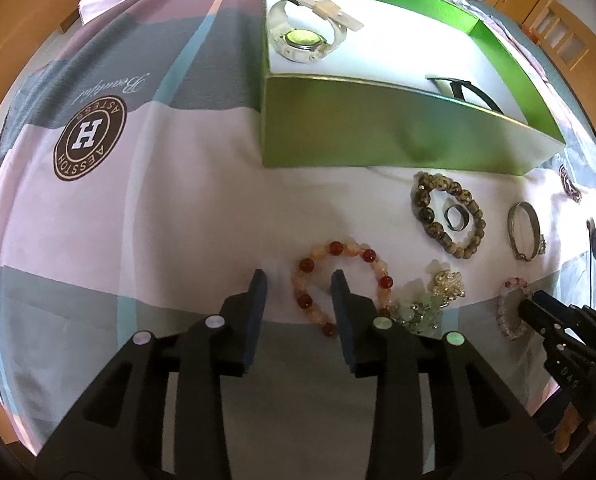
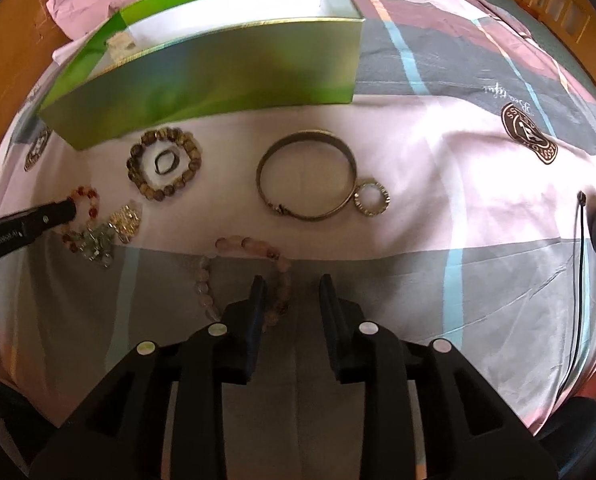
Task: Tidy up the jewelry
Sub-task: 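Grasp the red bead bracelet with the left tool while the right tool grasps the pink bead bracelet, then lower both bracelets into the green box and open both tools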
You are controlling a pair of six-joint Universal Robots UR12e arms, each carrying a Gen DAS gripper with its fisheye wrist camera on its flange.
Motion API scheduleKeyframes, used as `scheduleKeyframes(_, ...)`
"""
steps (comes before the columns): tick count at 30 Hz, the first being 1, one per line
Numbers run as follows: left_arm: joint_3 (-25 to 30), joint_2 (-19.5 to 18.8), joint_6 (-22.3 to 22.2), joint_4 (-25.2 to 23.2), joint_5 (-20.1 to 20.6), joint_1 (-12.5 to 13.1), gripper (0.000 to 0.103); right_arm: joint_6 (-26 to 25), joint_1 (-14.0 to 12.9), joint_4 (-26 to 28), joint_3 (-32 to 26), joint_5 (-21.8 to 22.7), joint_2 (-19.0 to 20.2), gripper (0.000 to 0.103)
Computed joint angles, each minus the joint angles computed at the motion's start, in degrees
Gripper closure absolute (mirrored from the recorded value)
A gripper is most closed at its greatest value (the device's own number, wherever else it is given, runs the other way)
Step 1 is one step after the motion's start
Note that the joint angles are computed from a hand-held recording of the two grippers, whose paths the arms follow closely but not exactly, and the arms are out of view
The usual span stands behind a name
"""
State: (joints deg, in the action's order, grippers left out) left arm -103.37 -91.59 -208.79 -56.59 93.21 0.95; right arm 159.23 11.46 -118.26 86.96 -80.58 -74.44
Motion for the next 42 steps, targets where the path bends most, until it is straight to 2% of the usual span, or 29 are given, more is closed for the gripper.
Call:
scheduleKeyframes(3, 0.1, 0.0, 0.3, -0.5, 1.1, -0.3, 0.084, -1.1, 0.4, -1.7, 0.7, -1.0, -0.3, 0.075)
scheduleKeyframes(5, 0.0, 0.1, 0.4, -0.4, 0.9, -0.1, 0.087, -1.3, 0.5, -1.9, 0.7, -1.3, -0.2, 0.075)
scheduleKeyframes(8, 0.2, -0.1, 0.8, -0.6, 1.6, -0.4, 0.088, -1.5, 0.6, -2.4, 0.7, -1.6, -0.1, 0.075)
scheduleKeyframes(11, 0.4, -0.3, 1.7, -0.3, 1.1, -0.5, 0.075, -1.7, 0.7, -2.7, 0.7, -1.8, 0.0, 0.075)
scheduleKeyframes(12, 0.5, -0.4, 1.9, -0.5, 1.4, -0.7, 0.075, -1.7, 0.6, -2.7, 0.6, -1.8, 0.1, 0.075)
scheduleKeyframes(24, 1.0, -0.9, 3.1, -1.6, 2.4, -1.0, 0.075, -2.4, 0.8, -5.0, 2.0, -2.0, -0.5, 0.074)
scheduleKeyframes(25, 0.9, -0.8, 2.8, -1.3, 2.3, -0.9, 0.076, -2.6, 0.8, -5.3, 2.2, -2.0, -0.6, 0.074)
scheduleKeyframes(26, 0.9, -0.8, 2.6, -1.3, 2.7, -1.0, 0.085, -2.6, 0.9, -5.6, 2.5, -2.0, -0.7, 0.077)
scheduleKeyframes(27, 0.8, -0.7, 2.4, -1.3, 3.0, -1.0, 0.092, -2.6, 0.7, -5.6, 2.6, -1.2, -0.8, 0.082)
scheduleKeyframes(28, 0.8, -0.6, 2.2, -1.2, 3.0, -0.9, 0.093, -2.6, 0.6, -5.3, 2.6, -0.3, -0.9, 0.092)
scheduleKeyframes(29, 0.7, -0.5, 2.1, -1.0, 2.8, -0.8, 0.095, -2.7, 0.6, -5.4, 2.7, -0.2, -1.0, 0.095)
scheduleKeyframes(33, 0.4, 0.2, 1.7, 1.1, 2.6, -0.7, 0.095, -2.7, 0.4, -4.3, 2.2, 1.7, -1.5, 0.095)
scheduleKeyframes(36, -0.1, 1.9, 1.9, 4.6, 0.8, -0.1, 0.095, -2.8, 0.0, -4.4, 1.5, 3.6, -2.1, 0.095)
scheduleKeyframes(42, 1.6, 3.0, 3.6, 8.9, 0.1, 0.1, 0.095, -2.3, -0.5, -6.5, -1.0, 8.3, -2.8, 0.095)
